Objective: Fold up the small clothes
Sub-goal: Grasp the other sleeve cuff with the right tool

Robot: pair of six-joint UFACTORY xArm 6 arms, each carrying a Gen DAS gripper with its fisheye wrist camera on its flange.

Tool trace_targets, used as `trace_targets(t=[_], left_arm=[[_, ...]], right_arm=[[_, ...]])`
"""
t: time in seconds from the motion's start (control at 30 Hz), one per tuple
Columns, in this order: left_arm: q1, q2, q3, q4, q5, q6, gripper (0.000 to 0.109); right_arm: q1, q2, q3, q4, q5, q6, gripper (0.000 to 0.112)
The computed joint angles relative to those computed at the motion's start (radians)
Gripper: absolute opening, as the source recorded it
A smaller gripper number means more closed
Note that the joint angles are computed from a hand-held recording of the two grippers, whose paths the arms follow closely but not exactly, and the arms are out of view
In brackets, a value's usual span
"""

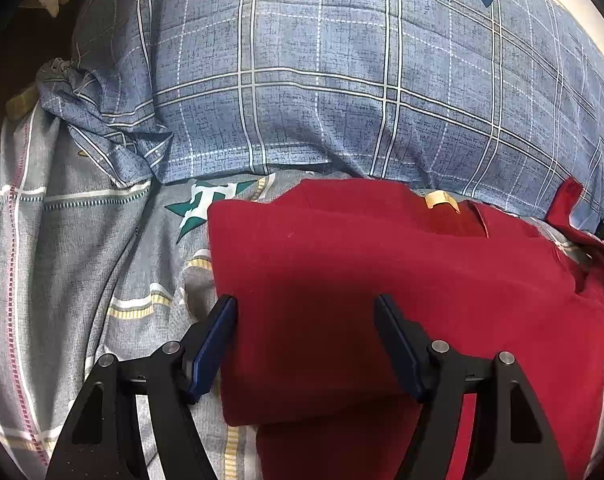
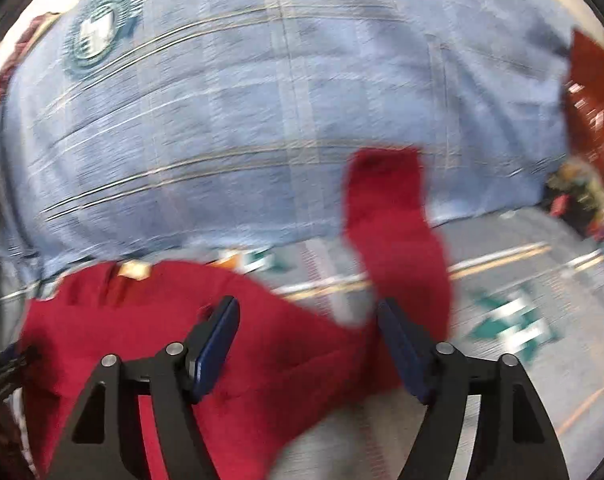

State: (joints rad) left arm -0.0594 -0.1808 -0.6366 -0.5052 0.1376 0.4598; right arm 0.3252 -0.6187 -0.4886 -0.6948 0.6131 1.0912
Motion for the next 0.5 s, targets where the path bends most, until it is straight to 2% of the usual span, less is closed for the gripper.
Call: trace_targets(t=[0.1, 0.23, 0.3, 0.33, 0.37, 0.4, 0.43, 0.47, 0.5], left_arm=[[0.007, -0.002, -0.009, 0.005, 0.017, -0.006, 0.07], [0.005, -0.02, 0.011, 0.005, 0.016, -0.006, 0.07], [-0.005, 0.011, -0.001, 0.053, -0.004, -0.059, 0.07], [0.006, -0.017, 0.011, 0.058, 0.016, -0.05, 0.07], [0.006, -0.012, 0.009, 0.06, 0.015, -0.049, 0.07], [-0.001, 0.004, 0.001, 0.051, 0.006, -0.045, 0.07], [0.003, -0.007, 0.003, 0.027, 0.016, -0.022, 0.07], [0.013, -0.031, 0.01, -0.004, 0.035, 0.01, 0.07], [0.024, -0.057, 0.017, -0.038, 0.054, 0.042, 0.07]], right_arm=[[-0.013, 0.063, -0.059, -0.046, 0.085, -0.034, 0.073], [-0.046, 0.195, -0.125, -0.025, 0.103, -0.131, 0.073], [-0.06, 0.269, -0.16, -0.005, 0.094, -0.196, 0.073], [-0.061, 0.308, -0.18, -0.008, 0.109, -0.219, 0.071], [-0.063, 0.334, -0.192, -0.022, 0.115, -0.219, 0.064], [-0.071, 0.355, -0.2, -0.046, 0.127, -0.214, 0.052], [-0.081, 0.36, -0.198, -0.052, 0.125, -0.219, 0.021], [-0.107, 0.338, -0.176, -0.027, 0.088, -0.234, 0.011], [-0.137, 0.294, -0.142, 0.016, 0.035, -0.246, 0.011]])
